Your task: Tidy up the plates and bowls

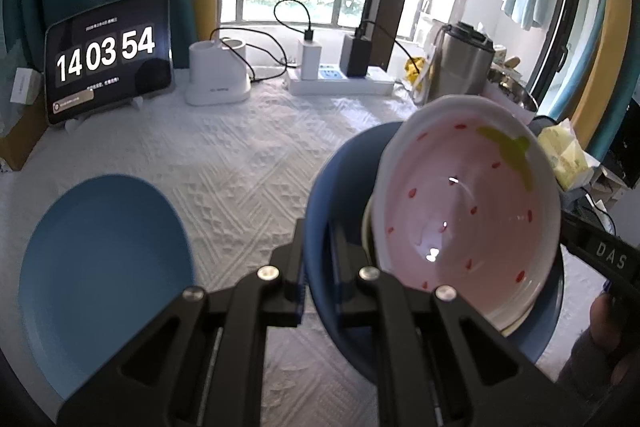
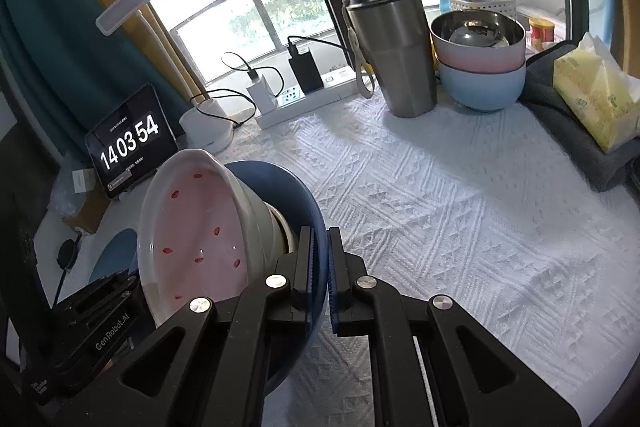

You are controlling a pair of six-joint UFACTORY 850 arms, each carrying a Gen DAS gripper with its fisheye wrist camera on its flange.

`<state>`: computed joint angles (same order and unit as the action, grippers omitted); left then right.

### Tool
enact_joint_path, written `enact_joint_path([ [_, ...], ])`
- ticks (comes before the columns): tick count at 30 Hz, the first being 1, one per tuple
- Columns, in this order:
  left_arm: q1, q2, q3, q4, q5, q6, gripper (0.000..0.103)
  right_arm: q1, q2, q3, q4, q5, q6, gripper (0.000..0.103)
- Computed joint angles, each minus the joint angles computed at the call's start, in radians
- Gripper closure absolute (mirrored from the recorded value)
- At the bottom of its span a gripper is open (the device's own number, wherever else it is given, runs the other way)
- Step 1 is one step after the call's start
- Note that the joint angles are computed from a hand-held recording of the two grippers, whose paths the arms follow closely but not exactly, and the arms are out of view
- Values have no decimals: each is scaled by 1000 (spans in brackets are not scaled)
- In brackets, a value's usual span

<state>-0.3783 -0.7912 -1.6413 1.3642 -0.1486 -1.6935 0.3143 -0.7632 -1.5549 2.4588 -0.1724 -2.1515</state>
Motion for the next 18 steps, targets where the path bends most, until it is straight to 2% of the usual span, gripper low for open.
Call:
enact_joint_path([
  [6, 9, 27, 32, 118, 12, -120, 95, 15, 18, 6, 92, 11, -95, 95],
  [12, 24, 63, 78, 401, 22, -411, 95, 35, 34, 10, 212, 20, -223, 95],
  [18, 41, 93, 117, 599, 19, -616, 95, 58, 39, -2, 278, 32, -296, 95],
])
